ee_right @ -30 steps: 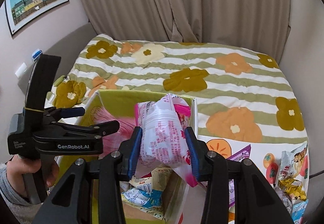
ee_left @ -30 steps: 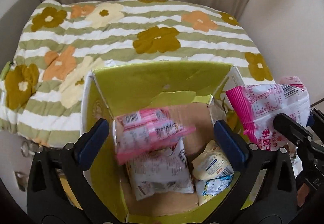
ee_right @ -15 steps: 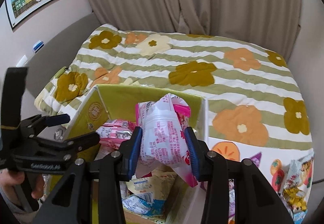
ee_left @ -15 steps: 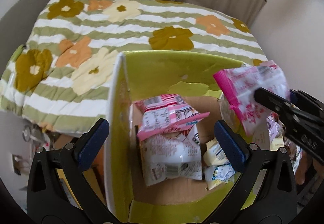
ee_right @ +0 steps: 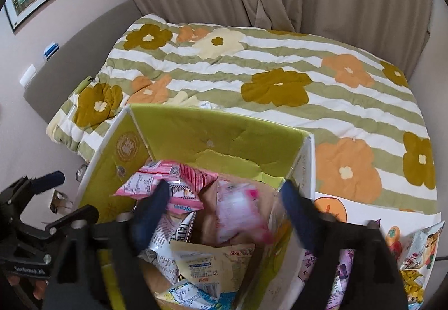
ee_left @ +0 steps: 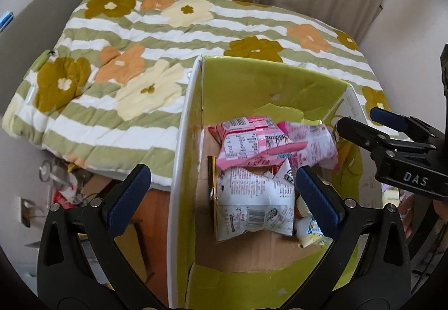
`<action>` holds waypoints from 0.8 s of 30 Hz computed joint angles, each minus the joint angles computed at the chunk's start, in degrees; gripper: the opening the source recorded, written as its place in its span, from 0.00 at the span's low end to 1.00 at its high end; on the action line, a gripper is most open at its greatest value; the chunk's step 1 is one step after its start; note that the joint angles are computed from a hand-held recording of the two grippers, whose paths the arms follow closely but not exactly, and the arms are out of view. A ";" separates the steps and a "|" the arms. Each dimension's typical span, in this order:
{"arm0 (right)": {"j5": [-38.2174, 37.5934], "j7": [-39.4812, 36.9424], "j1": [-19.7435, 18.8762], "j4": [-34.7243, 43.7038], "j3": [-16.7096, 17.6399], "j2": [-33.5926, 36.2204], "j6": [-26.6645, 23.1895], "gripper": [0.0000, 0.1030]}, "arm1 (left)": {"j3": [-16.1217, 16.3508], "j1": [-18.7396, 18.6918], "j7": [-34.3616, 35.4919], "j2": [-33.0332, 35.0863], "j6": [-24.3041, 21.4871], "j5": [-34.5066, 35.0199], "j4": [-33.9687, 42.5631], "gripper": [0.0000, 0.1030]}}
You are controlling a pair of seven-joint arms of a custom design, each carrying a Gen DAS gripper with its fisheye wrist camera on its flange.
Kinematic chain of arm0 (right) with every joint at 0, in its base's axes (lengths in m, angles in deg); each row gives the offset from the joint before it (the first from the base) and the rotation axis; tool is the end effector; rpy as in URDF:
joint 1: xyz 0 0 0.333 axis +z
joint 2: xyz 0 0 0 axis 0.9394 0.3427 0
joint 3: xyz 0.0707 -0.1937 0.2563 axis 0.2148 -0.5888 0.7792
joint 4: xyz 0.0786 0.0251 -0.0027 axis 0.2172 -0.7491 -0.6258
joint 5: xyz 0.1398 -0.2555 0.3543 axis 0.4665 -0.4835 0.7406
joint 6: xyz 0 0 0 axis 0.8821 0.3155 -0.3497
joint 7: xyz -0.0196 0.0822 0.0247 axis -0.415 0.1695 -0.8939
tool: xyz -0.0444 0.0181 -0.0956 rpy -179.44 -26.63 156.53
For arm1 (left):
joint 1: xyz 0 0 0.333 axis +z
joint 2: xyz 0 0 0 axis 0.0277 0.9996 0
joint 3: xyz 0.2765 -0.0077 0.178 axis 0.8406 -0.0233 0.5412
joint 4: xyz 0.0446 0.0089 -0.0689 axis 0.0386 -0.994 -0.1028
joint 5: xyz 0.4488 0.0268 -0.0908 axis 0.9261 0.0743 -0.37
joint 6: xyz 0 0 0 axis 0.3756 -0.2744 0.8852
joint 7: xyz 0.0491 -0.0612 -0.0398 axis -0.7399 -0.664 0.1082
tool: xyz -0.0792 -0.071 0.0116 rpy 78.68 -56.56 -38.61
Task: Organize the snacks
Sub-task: 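Carry both pink bags over the box and release them inside, then move both grippers back toward the brown and blue snack bags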
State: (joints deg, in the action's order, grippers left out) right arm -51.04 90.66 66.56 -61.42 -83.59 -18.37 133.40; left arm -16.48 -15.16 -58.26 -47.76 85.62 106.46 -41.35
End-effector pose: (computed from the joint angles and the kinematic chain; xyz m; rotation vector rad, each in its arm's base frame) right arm 0.7647 0.0233 0.5628 -2.3430 1.0629 -0.0931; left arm 0.6490 -0.2922 0.5349 -2.2845 1.4234 -0.4600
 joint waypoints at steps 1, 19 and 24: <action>0.42 -0.46 -0.24 -0.61 0.04 -0.51 0.06 0.83 | -0.05 -0.08 -0.02 -0.14 0.00 0.12 -0.15 0.99; 5.77 -2.51 0.05 -13.32 -3.56 -12.61 4.08 0.83 | -2.49 -0.14 -0.34 -6.39 2.79 4.10 -5.12 0.99; 5.03 -2.88 0.68 -17.75 -5.15 -16.16 6.20 0.86 | -3.49 -0.16 -0.94 -7.31 3.60 3.81 -6.21 0.99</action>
State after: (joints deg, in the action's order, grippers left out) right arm -46.01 87.78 67.24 -79.17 -88.73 -34.53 139.60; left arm -19.97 -15.32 -59.21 -55.07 89.22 110.27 -47.57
